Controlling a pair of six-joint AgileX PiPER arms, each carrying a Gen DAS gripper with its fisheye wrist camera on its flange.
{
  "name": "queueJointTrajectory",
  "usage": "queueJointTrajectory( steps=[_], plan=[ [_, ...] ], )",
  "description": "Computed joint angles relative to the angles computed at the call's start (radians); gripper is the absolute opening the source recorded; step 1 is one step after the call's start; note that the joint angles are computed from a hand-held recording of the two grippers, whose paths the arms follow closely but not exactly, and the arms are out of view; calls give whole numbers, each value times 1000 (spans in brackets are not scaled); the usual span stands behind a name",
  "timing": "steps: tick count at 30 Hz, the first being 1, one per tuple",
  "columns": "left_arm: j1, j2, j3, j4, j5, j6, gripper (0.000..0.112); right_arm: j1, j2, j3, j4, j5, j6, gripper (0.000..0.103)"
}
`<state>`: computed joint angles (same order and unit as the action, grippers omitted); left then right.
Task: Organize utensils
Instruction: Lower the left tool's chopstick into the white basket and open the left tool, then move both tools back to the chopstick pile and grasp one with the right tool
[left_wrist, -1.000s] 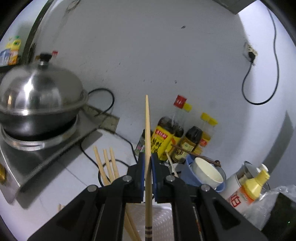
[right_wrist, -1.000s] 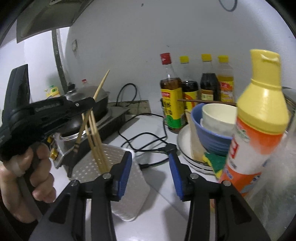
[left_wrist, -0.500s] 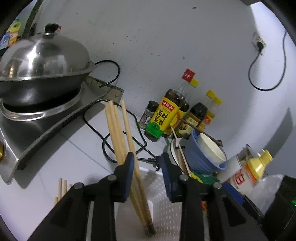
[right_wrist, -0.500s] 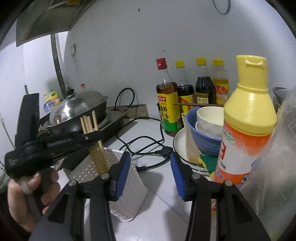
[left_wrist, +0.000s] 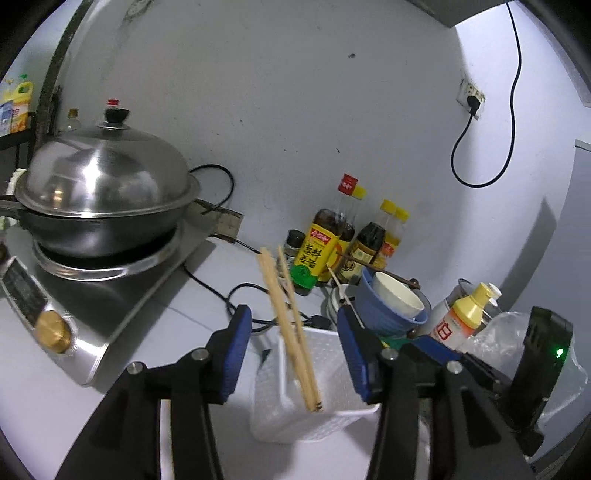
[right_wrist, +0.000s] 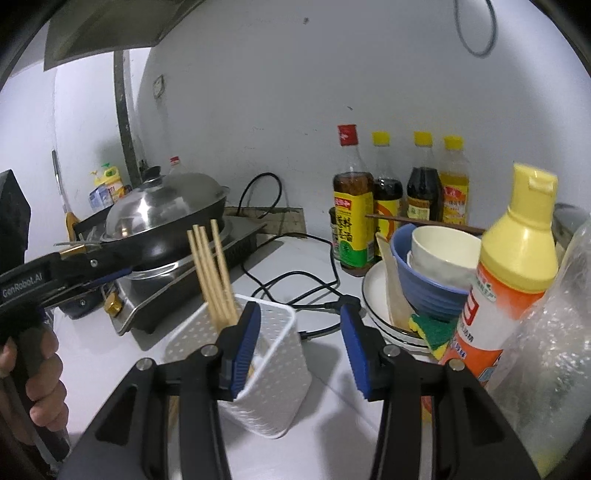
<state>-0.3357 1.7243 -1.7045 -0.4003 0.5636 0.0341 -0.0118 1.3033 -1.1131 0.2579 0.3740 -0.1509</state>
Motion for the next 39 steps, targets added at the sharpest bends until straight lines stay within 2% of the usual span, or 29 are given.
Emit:
queueJointTrajectory(
  steps=[7,15,20,26,39],
  plan=[
    [119,-118,188,-143,-9,194,49,185,-34,-19,-423,76,413,43],
    [273,-179,356,-353,11,447,50,389,-9,-37,-700,181,694,43],
    [343,-201,435,-457,26,599,50,479,34,-46,-778,232,791,43],
    [405,-215,505,-522,38,704,50,540,86,-43,-804,260,850,43],
    [492,-214,592,-602,45,843,50,589,218,-61,-803,291,878,43]
  ],
)
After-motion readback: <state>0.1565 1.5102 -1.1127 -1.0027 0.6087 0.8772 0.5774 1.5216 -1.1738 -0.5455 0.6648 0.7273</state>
